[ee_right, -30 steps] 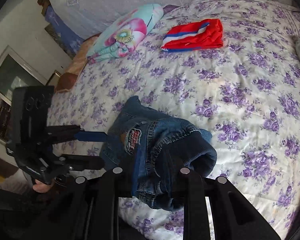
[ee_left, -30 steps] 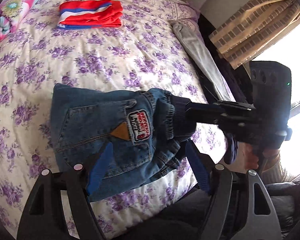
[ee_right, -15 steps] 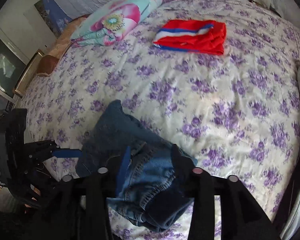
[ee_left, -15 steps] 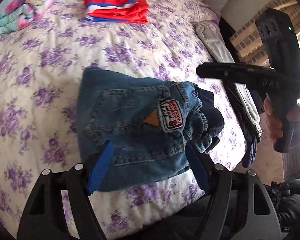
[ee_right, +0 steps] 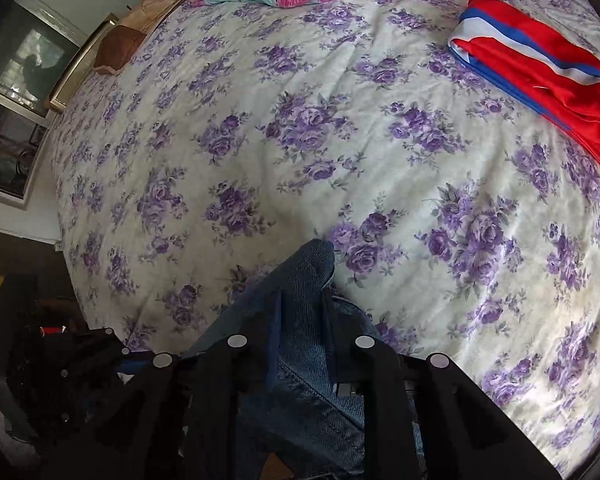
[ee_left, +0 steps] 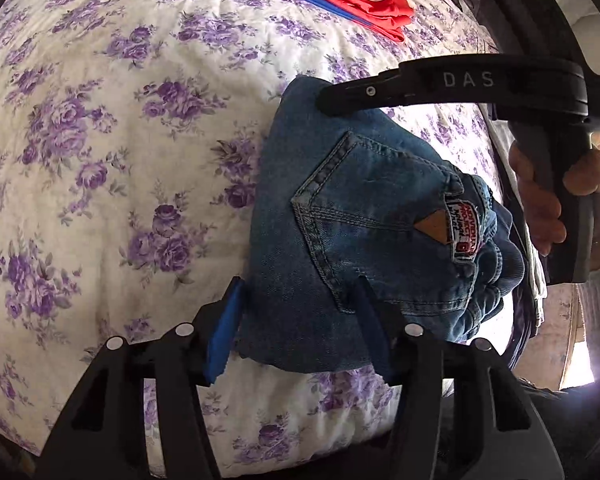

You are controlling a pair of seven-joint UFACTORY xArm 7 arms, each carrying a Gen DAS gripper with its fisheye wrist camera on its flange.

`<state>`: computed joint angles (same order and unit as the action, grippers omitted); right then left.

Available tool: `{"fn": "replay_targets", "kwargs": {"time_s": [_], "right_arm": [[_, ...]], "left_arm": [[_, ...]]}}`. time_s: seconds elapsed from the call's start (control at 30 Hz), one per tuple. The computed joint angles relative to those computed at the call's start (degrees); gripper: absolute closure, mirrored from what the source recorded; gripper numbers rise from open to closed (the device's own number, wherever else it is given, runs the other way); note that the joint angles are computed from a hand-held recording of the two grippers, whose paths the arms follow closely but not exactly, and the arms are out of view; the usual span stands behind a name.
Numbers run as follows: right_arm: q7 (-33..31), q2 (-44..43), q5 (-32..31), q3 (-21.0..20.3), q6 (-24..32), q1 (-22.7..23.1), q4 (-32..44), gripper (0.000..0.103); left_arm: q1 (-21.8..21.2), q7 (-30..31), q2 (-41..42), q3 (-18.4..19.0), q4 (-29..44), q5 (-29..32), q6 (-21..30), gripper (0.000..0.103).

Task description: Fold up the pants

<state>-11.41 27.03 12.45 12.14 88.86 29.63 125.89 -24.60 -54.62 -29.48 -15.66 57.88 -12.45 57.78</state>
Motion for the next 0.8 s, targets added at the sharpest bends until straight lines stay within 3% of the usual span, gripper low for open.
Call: {"fn": "replay_targets", "kwargs": {"time_s": [0.07, 0.17, 0.23, 0.27, 0.3, 0.33, 0.4, 0.43, 0.5, 0.63, 0.73, 0.8], "right_arm": [[0.1, -0.1, -0.9, -0.3, -2.0, 0.5, -2.2, 0.085], [4.2, 3.5, 3.4, 0.3, -0.2, -1.3, 0.5, 0.081], [4.4, 5.0, 3.4, 0.4, 2.4, -1.4, 4.1, 0.070], [4.4, 4.0, 2.1, -0.2, 2.6, -1.2, 4.2, 0.059], [4.0, 1.5, 0.7, -0.9, 1.0, -1.1, 2.0, 0.057], [2.8, -2.4, -0.2, -1.3, -2.1, -1.5, -2.1, 0.055], [-0.7, -10.1, 0.8, -1.3, -6.9, -4.0, -10.0, 0.025], [-1.7, -14.5, 0.7, -1.6, -9.3, -5.1, -14.6, 0.022], [-2.1, -23.2, -0.1, -2.3, -13.6, -6.8, -24.4, 0.021], [-0.1, -37.9, 0.8, -3.7, -22.5, -10.1, -42.6, 0.021], [3.1, -42.5, 5.0, -5.1, -24.7, -11.4, -51.4, 0.021], [6.1, -44.7, 1.6, -3.6, -27.8, -12.2, -57.1, 0.022]], "left_arm": [[0.0, -1.6, -1.4, -0.2, -3.2, -1.1, -3.0, 0.047], [-1.1, -3.2, -4.5, 1.5, -8.7, -5.7, -8.8, 0.044], [-2.3, -2.0, -5.3, 3.3, -10.0, -8.2, -10.0, 0.043], [-2.6, -1.0, -5.1, 3.8, -9.5, -8.4, -9.2, 0.043], [-2.6, -0.1, -4.3, 3.9, -8.0, -7.7, -7.3, 0.042], [-2.3, 0.6, -3.3, 3.7, -6.4, -6.7, -5.5, 0.042], [-1.8, 2.3, -1.5, 3.7, -3.5, -5.5, -2.1, 0.039], [-1.6, 3.0, -0.7, 3.7, -2.7, -5.4, -1.3, 0.037], [-1.2, 4.3, 0.9, 4.0, -1.7, -5.9, -0.9, 0.031], [-1.4, 7.9, 3.1, 5.2, -1.8, -9.6, -3.0, 0.030], [-1.5, 9.9, 5.9, 4.9, 0.7, -10.2, -2.6, 0.030], [-1.2, 10.7, 7.7, 4.8, 2.7, -10.0, -1.8, 0.030]]}}
